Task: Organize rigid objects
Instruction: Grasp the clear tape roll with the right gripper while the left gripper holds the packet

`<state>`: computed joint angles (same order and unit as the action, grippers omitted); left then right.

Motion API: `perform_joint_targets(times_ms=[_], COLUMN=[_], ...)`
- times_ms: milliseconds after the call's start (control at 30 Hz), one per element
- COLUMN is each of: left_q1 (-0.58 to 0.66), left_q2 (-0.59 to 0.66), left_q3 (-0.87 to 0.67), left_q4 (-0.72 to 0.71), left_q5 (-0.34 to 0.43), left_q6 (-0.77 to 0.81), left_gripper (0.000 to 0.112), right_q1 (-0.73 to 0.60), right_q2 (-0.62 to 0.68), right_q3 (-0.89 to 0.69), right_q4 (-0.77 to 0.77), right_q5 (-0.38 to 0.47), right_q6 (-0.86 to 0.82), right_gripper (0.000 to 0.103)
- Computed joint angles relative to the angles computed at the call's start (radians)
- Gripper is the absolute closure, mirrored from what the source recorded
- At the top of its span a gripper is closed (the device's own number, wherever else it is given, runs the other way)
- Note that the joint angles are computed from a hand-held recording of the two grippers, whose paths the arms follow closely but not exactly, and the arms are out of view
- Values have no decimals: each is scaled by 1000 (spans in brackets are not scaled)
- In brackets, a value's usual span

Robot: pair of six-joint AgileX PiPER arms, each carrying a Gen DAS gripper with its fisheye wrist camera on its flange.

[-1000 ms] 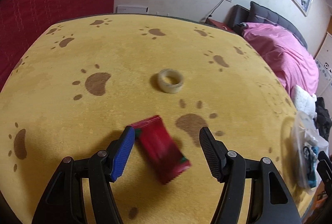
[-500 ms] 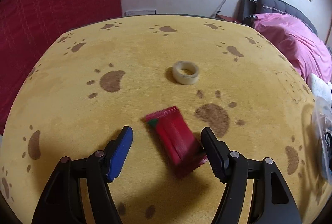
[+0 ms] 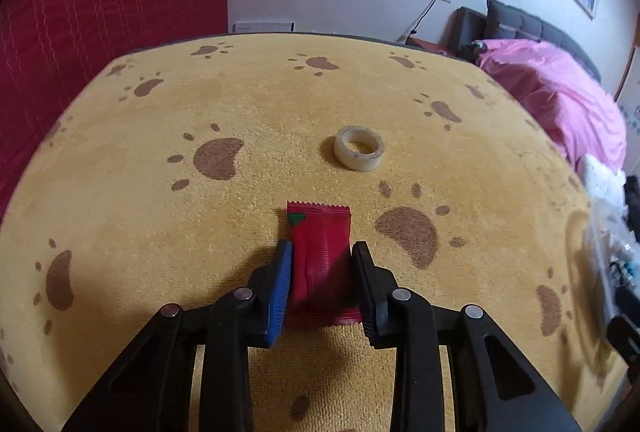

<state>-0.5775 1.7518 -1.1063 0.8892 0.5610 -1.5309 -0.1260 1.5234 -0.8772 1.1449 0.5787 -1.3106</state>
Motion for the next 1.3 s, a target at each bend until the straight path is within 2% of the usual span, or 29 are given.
perform_joint_targets(times_ms=[167,433,733,967,1233,1300], left_q1=[-1,-12,11,28,36,40], left_q2=[-43,-128,-170,-191,-195,-194], left_q3=[48,142,221,252,267,269], left_q4=[66,173,219,261,272,273], left_q5=[-14,19,-3,-13,-29,-35], left_q6=[-79,-203,-308,-377,-410,-417], left_gripper=[82,82,82,82,82,82], right_q1=[51,212,391,437,471,482], right_q2=[33,140,361,483,573,595], right_q3=[-61,-218,-488,-656,-813,-846], right_q4=[-68,-205,-413,-491,-584,-620], right_q5=[13,-5,-13,0,42,46], right_q6=[102,301,514,633,750,777], right_gripper=[37,37,37,38,47,53])
